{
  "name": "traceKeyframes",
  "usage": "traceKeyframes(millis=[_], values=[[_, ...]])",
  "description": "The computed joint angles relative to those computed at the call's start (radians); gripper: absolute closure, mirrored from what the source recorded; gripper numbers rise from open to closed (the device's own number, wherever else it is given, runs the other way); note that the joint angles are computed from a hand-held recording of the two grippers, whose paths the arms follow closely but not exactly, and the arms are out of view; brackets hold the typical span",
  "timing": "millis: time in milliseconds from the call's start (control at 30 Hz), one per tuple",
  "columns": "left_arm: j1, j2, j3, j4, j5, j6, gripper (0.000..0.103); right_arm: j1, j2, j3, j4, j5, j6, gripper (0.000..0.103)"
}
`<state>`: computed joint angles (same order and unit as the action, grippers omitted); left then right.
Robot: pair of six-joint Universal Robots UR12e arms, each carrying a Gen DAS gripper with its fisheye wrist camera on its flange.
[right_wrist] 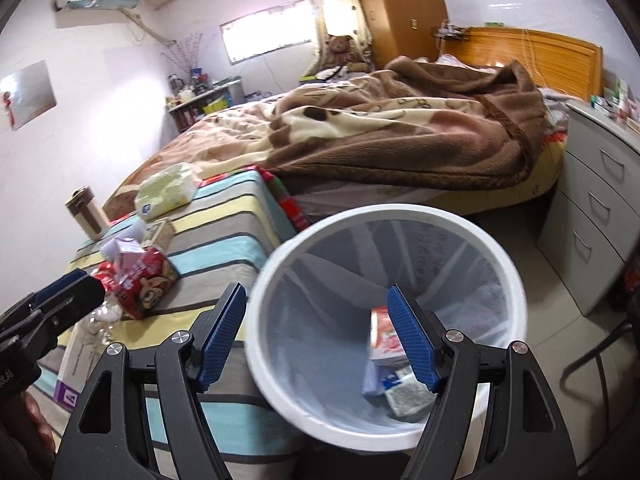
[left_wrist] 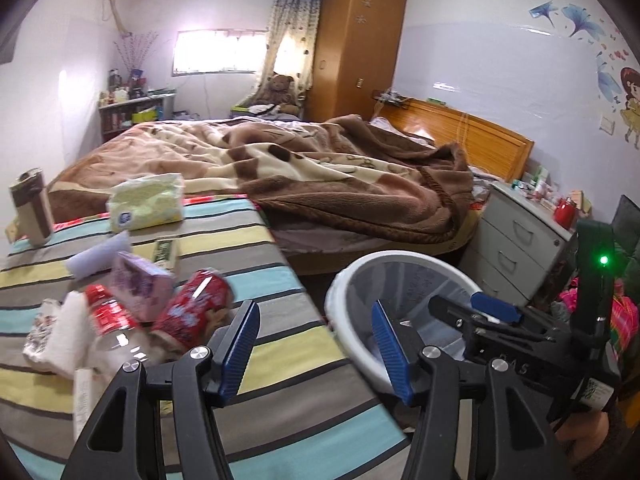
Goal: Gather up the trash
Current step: 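Move left gripper to the purple-and-white toothpaste box while right gripper approaches the plastic bottle, then close left gripper on the toothpaste box while right gripper grasps the red-labelled plastic bottle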
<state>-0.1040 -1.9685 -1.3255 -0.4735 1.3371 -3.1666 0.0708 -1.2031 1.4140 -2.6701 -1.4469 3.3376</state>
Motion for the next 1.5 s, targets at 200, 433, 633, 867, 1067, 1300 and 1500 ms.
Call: traceKeyframes(millis=[200,433,633,867,1067,1300,1500], values=[[0.028,0.042,-0.066,0.014,0.057,-0.031,0.045,0.018,0.011,-0.014,0.002,0.054,-0.046,0.028],[0.063,0.079,-0.121,0.019,0.107,-0.063,0.045,0.042,0.023,-0.033,0.020,0.113,-0.099,0.028],[0.088,0.106,-0.158,0.008,0.131,-0.077,0.045,0.055,0.043,-0.068,0.076,0.158,-0.105,0.028],[0.114,0.124,-0.193,-0.030,0.145,-0.108,0.043,0.073,0.067,-0.107,0.115,0.180,-0.119,0.028],[0.130,0.128,-0.212,-0.065,0.130,-0.119,0.043,0.083,0.094,-0.156,0.173,0.193,-0.105,0.028],[0.135,0.114,-0.209,-0.108,0.139,-0.125,0.043,0.104,0.120,-0.205,0.210,0.234,-0.152,0.028],[0.144,0.100,-0.197,-0.140,0.137,-0.134,0.048,0.115,0.136,-0.236,0.241,0.247,-0.186,0.028]])
